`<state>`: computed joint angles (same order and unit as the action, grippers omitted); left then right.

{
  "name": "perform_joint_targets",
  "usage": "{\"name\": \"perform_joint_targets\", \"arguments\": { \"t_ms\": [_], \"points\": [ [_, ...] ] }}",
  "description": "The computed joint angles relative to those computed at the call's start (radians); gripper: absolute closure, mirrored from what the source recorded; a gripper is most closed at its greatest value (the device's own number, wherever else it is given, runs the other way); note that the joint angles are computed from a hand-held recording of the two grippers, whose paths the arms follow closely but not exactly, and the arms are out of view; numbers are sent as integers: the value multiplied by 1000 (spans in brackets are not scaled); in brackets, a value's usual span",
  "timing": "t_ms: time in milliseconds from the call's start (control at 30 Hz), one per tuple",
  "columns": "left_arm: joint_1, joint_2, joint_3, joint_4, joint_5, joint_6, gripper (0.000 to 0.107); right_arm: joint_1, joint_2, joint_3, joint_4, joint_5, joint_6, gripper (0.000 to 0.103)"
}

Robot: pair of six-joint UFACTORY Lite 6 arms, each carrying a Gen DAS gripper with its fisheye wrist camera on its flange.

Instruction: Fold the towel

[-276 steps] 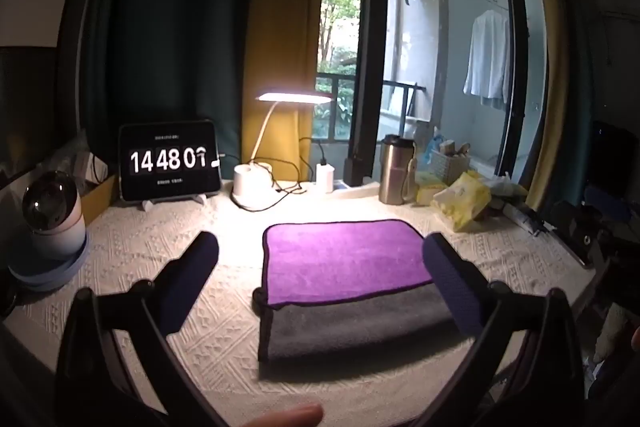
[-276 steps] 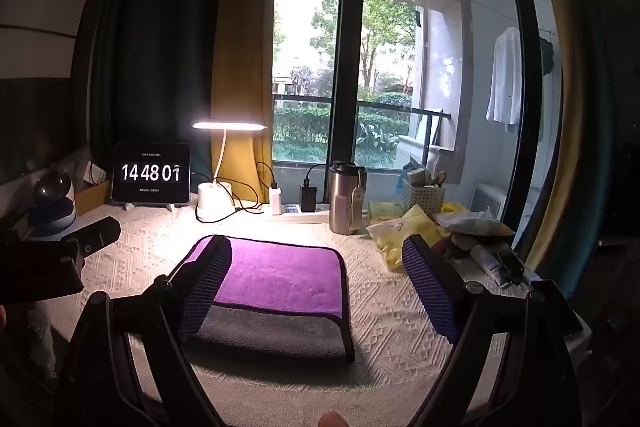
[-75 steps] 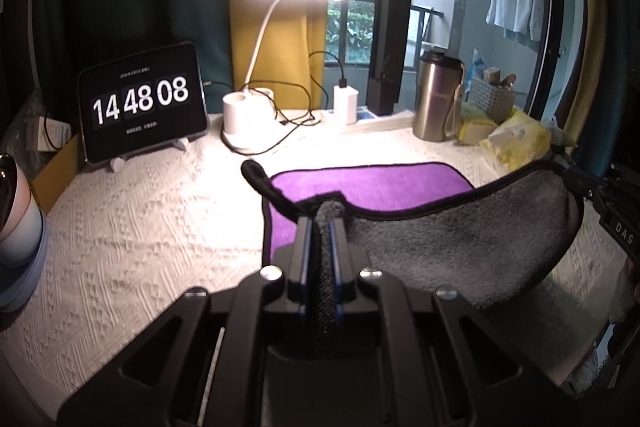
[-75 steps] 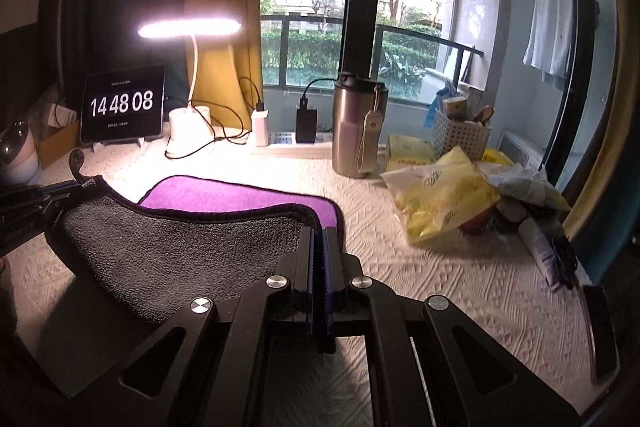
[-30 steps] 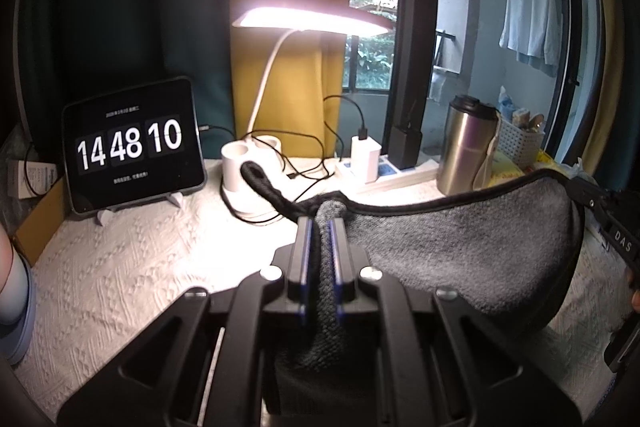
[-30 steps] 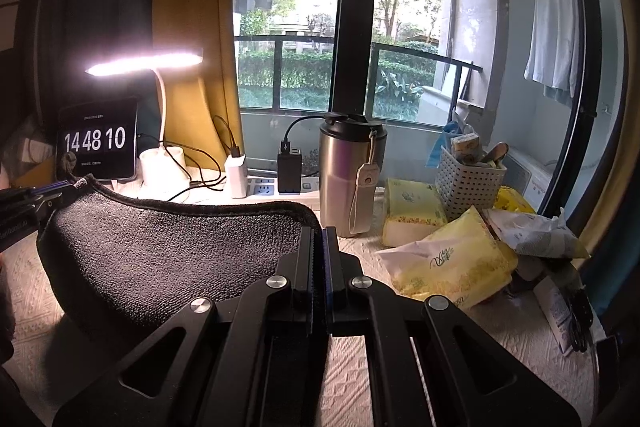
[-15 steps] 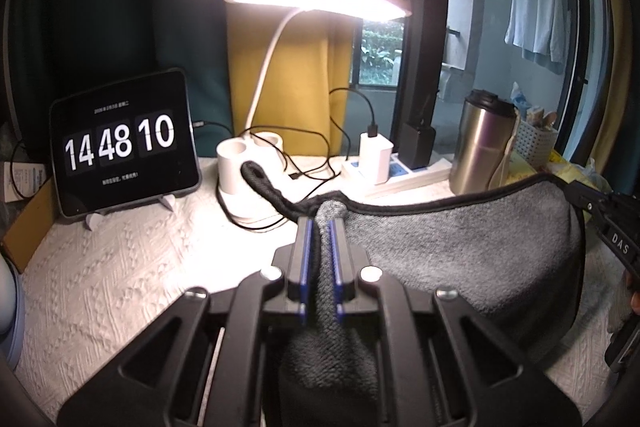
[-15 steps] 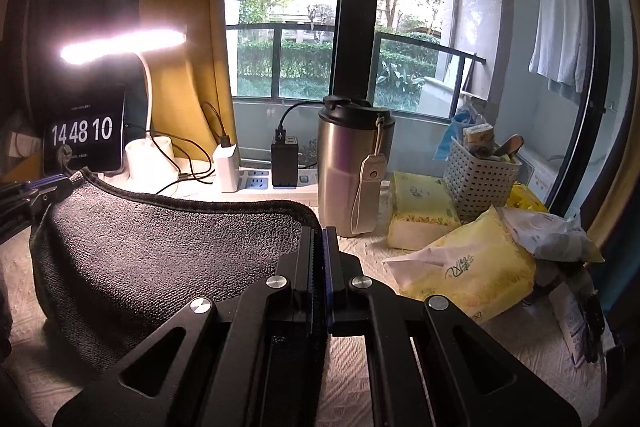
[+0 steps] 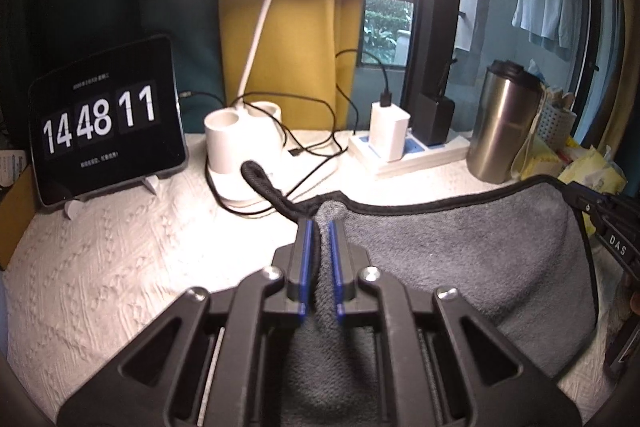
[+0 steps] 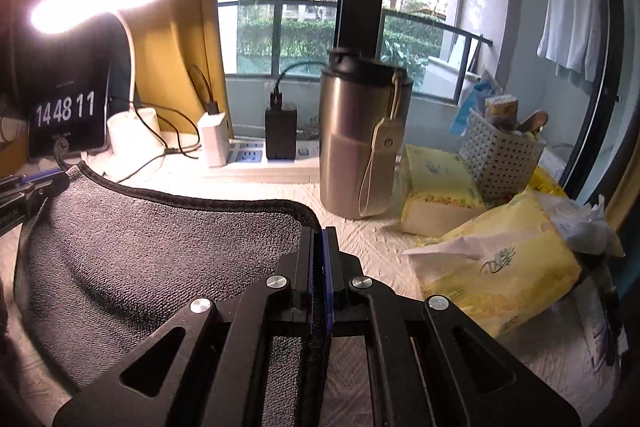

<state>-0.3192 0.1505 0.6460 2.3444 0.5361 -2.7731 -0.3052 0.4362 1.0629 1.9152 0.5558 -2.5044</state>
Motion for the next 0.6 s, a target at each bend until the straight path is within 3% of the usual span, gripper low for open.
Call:
{"name": "perform_joint_targets", "arguments": {
  "t_ms": [600],
  "points": [
    [101,260,187,123,-169,-123,91,76,202,177,-108,-183,118,98]
  ]
}}
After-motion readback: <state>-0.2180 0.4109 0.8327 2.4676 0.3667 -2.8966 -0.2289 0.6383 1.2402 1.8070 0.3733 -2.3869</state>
